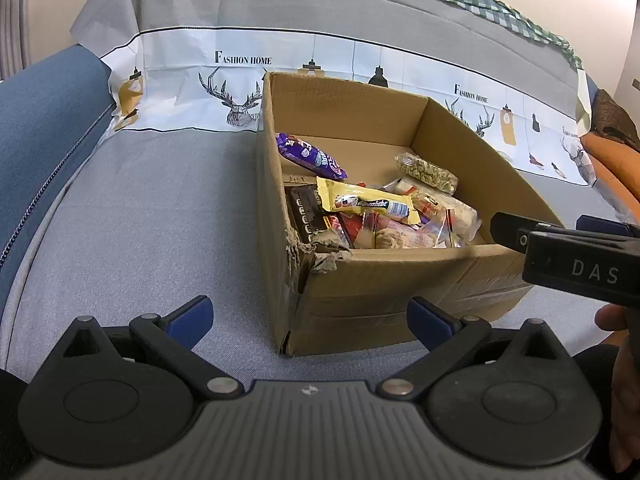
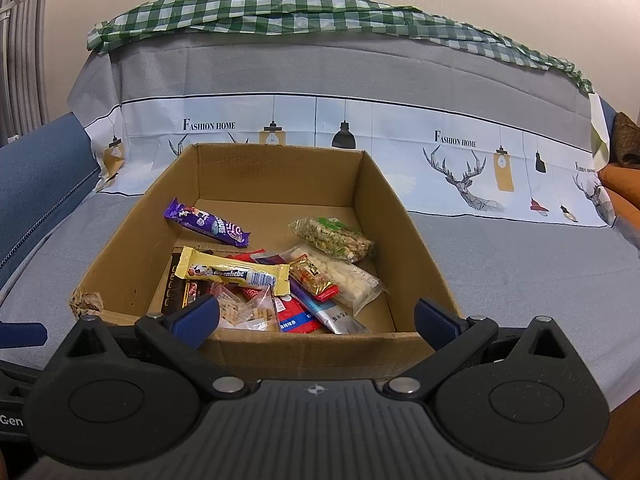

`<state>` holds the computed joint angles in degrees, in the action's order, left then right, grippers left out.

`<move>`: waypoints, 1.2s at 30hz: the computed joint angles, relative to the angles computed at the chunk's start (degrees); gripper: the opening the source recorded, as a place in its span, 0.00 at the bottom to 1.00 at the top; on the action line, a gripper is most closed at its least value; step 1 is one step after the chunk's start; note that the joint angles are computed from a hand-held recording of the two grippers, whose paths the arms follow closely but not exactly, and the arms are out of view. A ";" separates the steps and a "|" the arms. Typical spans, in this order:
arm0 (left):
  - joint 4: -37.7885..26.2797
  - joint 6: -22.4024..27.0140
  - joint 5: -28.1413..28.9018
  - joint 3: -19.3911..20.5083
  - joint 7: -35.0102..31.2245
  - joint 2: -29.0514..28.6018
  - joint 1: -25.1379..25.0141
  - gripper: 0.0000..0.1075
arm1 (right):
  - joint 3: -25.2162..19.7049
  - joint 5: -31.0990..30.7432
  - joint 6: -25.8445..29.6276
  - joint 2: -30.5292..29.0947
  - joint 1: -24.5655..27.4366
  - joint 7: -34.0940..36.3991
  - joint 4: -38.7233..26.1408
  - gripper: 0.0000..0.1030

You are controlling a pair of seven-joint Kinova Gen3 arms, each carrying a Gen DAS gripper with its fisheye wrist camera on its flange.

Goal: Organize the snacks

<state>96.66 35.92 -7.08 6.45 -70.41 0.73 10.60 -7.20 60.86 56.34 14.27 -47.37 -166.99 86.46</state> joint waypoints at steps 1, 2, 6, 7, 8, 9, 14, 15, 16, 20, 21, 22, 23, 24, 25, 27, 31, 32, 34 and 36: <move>0.03 -0.03 0.29 -0.06 -0.38 -0.05 -0.07 0.96 | -0.01 -0.01 0.12 0.03 -0.05 -0.03 -0.10 0.99; 0.03 -0.10 0.29 -0.05 -0.45 -0.02 -0.08 0.96 | -0.01 -0.01 0.12 0.03 -0.05 -0.03 -0.10 0.99; -0.06 -0.12 0.65 -0.09 -0.98 -0.03 -0.16 0.96 | 0.00 0.02 0.02 -0.02 0.01 -0.01 -0.01 0.99; -0.02 -0.14 0.59 -0.08 -0.93 -0.07 -0.15 0.96 | -0.02 0.03 0.05 0.00 -0.01 -0.06 -0.01 0.99; 0.02 -0.24 0.69 -0.09 -1.11 -0.09 -0.17 0.96 | -0.02 0.03 0.05 0.00 -0.01 -0.06 -0.01 0.99; 0.08 -0.39 0.89 -0.13 -1.43 -0.12 -0.23 0.96 | -0.02 0.05 0.04 0.00 -0.01 -0.09 0.01 0.99; 0.49 -1.25 1.24 -0.10 -2.46 -0.37 -0.34 0.96 | 0.05 0.58 0.20 -0.12 -0.17 -0.84 0.08 0.99; 0.85 -1.59 1.46 -0.13 -2.87 -0.56 -0.38 0.96 | 0.05 0.90 0.30 -0.19 -0.29 -1.33 0.19 0.99; 0.95 -1.79 1.83 -0.16 -3.33 -0.60 -0.46 0.96 | 0.05 1.16 0.37 -0.20 -0.34 -1.78 0.21 0.99; 1.51 -2.83 2.85 -0.22 -4.80 -0.85 -0.70 0.96 | -0.01 2.29 0.53 -0.27 -0.56 -3.95 0.51 0.99; 1.51 -2.95 3.00 -0.21 -4.99 -0.80 -0.74 0.96 | -0.07 2.50 0.57 -0.28 -0.60 -4.39 0.58 0.99; 1.46 -3.07 3.27 -0.23 -5.29 -0.72 -0.79 0.96 | -0.08 2.81 0.55 -0.31 -0.62 -4.94 0.73 0.99; 1.59 -3.30 3.59 -0.27 -5.64 -0.75 -0.85 0.96 | -0.11 3.03 0.54 -0.22 -0.60 -5.36 0.71 0.99; 1.59 -3.54 3.89 -0.29 -6.00 -0.68 -0.90 0.96 | -0.14 3.11 0.42 -0.25 -0.53 -5.67 0.81 0.99; 1.60 -3.80 4.05 -0.30 -6.30 -0.60 -0.93 0.96 | -0.15 3.18 0.36 -0.24 -0.47 -6.02 0.84 0.99; 1.74 -4.46 4.59 -0.36 -7.16 -0.51 -1.02 0.96 | -0.13 3.29 0.08 -0.33 -0.24 -6.56 0.97 0.99; 2.13 -6.03 5.34 -0.34 -8.72 -0.26 -1.03 0.96 | -0.02 4.90 -0.48 -0.70 -0.15 -9.53 1.93 0.99; 2.26 -6.39 5.30 -0.31 -8.91 -0.23 -0.99 0.96 | -0.06 5.00 -0.76 -0.80 0.08 -10.12 2.09 0.99; 2.38 -7.03 4.89 -0.23 -9.07 -0.07 -0.85 0.96 | -0.16 4.90 -1.08 -0.85 0.49 -10.88 2.14 0.99; 2.51 -7.74 5.34 -0.26 -9.88 0.05 -0.85 0.96 | -0.18 4.96 -1.45 -0.93 0.84 -11.46 2.24 0.99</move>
<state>99.18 28.18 -1.75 6.18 -80.30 0.78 9.75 -7.38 65.82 54.89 13.34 -46.52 -178.45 88.71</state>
